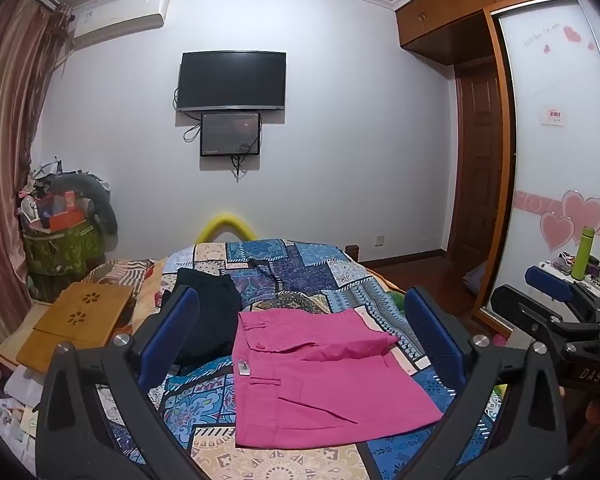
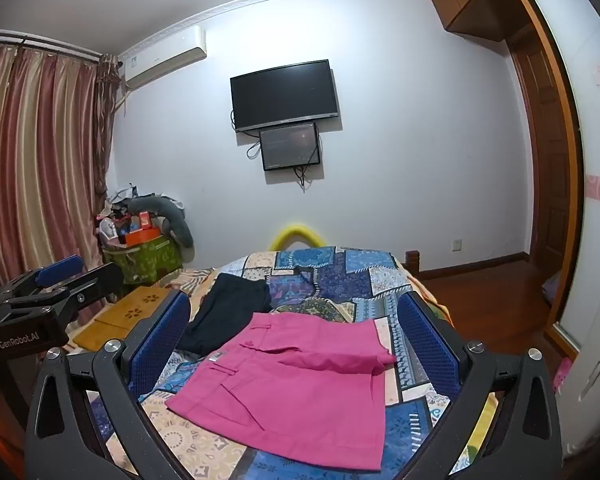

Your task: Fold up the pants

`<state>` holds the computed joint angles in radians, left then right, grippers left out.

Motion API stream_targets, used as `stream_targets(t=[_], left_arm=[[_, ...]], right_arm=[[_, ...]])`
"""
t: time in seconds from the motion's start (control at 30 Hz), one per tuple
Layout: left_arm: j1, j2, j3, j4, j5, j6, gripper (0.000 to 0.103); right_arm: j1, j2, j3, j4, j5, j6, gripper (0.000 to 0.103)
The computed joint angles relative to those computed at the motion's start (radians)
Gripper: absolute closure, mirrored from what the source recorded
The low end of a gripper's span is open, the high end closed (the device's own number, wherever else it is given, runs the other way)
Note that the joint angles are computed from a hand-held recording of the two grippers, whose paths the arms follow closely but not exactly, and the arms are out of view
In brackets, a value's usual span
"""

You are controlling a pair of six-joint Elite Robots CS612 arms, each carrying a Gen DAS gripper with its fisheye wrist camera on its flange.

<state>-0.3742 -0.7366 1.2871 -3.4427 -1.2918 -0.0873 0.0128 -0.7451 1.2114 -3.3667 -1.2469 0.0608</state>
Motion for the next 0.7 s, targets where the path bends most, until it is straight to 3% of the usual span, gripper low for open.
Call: stream_targets(t=[0.7], left_arm=[[-0.003,-0.008,0.006,-0.006,0.002,0.007,0.000]], right_arm=[[0.001,0.008,-0.012,0.004,-0.004,-0.002,0.000]])
